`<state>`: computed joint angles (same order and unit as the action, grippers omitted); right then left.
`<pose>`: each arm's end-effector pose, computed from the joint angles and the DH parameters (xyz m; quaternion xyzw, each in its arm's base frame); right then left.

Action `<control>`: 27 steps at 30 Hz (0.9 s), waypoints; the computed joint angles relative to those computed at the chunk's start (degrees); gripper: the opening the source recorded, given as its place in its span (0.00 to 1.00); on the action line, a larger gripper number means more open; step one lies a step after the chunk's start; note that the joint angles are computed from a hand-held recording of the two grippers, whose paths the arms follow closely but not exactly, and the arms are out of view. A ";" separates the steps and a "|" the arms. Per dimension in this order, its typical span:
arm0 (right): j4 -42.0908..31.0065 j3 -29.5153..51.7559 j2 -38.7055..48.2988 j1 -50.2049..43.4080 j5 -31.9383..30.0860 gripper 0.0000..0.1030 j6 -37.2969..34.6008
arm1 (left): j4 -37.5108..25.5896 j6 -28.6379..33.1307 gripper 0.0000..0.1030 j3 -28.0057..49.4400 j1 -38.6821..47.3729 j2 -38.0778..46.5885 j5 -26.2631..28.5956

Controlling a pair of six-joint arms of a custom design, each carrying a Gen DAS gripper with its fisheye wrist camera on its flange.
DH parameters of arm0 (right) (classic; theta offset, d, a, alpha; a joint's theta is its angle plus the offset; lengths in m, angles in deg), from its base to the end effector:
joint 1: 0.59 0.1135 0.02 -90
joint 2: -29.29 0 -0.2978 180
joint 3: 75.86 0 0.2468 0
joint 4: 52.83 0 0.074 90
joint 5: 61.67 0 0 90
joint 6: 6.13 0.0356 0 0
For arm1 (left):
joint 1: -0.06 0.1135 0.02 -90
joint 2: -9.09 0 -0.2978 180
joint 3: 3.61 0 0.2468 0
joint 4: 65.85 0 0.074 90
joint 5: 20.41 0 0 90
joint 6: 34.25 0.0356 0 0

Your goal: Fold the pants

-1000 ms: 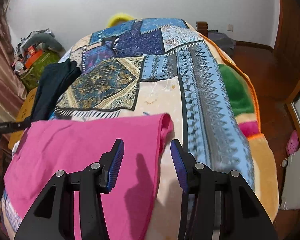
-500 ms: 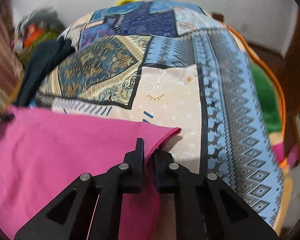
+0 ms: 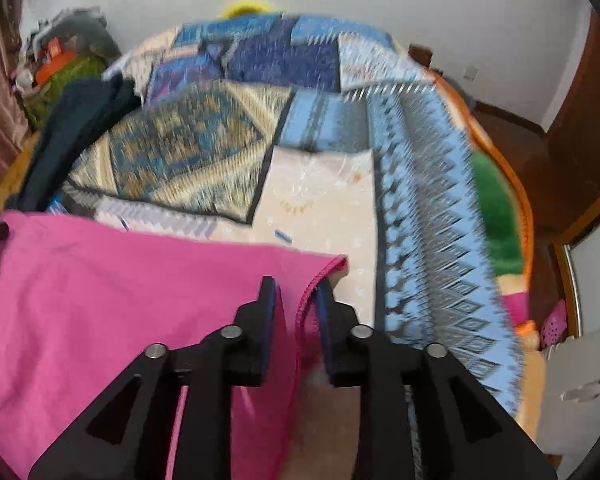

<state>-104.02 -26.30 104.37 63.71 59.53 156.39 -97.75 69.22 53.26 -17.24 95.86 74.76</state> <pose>0.0990 0.1633 0.1933 0.0996 0.9520 0.0053 0.2894 0.2558 -0.0830 0.1913 0.2676 0.9312 -0.0519 0.2418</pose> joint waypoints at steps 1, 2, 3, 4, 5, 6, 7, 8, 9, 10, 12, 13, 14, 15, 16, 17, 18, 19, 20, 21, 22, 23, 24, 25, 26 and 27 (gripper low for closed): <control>-2.51 1.31 -1.30 1.97 1.92 0.30 2.18 | -0.89 0.26 0.39 0.48 0.40 -1.24 0.67; -3.82 2.24 -2.40 3.15 3.23 0.33 3.23 | -1.44 0.22 0.44 0.69 0.43 -2.16 1.19; -4.74 3.21 -3.59 4.42 4.53 0.39 4.00 | -2.26 0.19 0.46 1.13 0.37 -3.12 2.00; -5.10 4.38 -4.81 5.68 5.68 0.43 4.14 | -3.41 0.47 0.50 1.84 0.26 -4.12 3.29; -4.67 5.08 -5.39 6.17 6.05 0.45 3.62 | -4.16 0.46 0.53 2.22 -0.21 -4.83 3.76; -3.64 6.05 -5.67 6.66 6.07 0.47 2.57 | -5.01 0.50 0.55 2.77 -0.79 -5.42 4.22; -2.19 6.79 -5.55 6.83 5.75 0.49 1.26 | -5.98 0.53 0.62 3.45 -1.52 -5.76 4.75; -0.80 7.33 -5.16 6.91 5.36 0.50 0.18 | -6.98 0.34 0.70 4.18 -2.30 -5.81 5.38; 1.48 7.85 -4.36 6.99 4.57 0.53 -1.22 | -7.73 0.11 0.74 4.79 -2.83 -5.65 6.23; 3.45 8.22 -3.58 6.71 3.76 0.55 -2.44 | -8.18 -0.41 0.78 5.24 -3.41 -5.40 7.02; 8.43 8.69 -1.29 5.50 1.42 0.56 -5.22 | -8.46 -1.65 0.82 5.75 -4.79 -4.59 6.82; 10.11 8.80 -0.11 5.74 0.74 0.58 -5.45 | -8.19 -2.19 0.82 5.89 -5.54 -3.82 6.30; 12.30 8.91 1.32 5.08 -0.81 0.60 -6.53 | -7.81 -2.66 0.82 5.94 -6.21 -2.96 5.62; 14.15 9.13 3.00 4.37 -2.39 0.61 -7.46 | -7.52 -3.15 0.82 6.11 -6.83 -1.79 4.81; 15.72 9.28 4.55 3.75 -3.78 0.61 -8.19 | -7.43 -3.43 0.82 6.38 -7.27 -0.55 4.27; 16.92 9.30 5.73 3.39 -4.94 0.61 -8.60 | -7.29 -3.31 0.82 6.46 -7.38 0.55 4.12; 18.79 9.21 7.28 2.60 -6.95 0.62 -9.25 | -7.21 -3.12 0.82 6.67 -7.63 1.92 3.80; 19.82 8.97 8.00 2.41 -8.30 0.62 -9.26 | -7.04 -2.88 0.82 6.76 -7.82 2.99 3.41; 22.12 8.54 9.63 1.26 -11.02 0.62 -9.79 | -6.81 -2.62 0.82 6.89 -8.21 4.36 2.60; 23.20 8.43 10.79 0.61 -12.68 0.62 -9.89 | -6.55 -2.31 0.82 6.87 -8.45 5.44 1.97; 23.87 8.28 11.58 0.39 -13.65 0.62 -9.69 | -6.42 -1.96 0.82 6.88 -8.51 6.35 1.55; 25.14 8.02 13.19 -0.58 -16.15 0.62 -10.07 | -6.49 -1.48 0.82 6.98 -8.51 7.46 1.14; 25.64 7.64 13.65 -0.78 -17.74 0.62 -10.17 | -6.64 -1.13 0.82 7.09 -8.61 8.51 0.85; 26.44 7.39 14.64 -1.20 -19.86 0.62 -10.41 | -6.87 -0.60 0.82 7.16 -8.66 9.43 0.67; 27.04 7.16 15.68 -1.55 -21.83 0.62 -10.61 | -6.93 0.20 0.82 7.08 -8.75 10.09 0.52; 27.61 6.84 16.12 -1.47 -22.87 0.64 -10.63 | -6.81 0.98 0.82 6.77 -8.93 10.18 0.11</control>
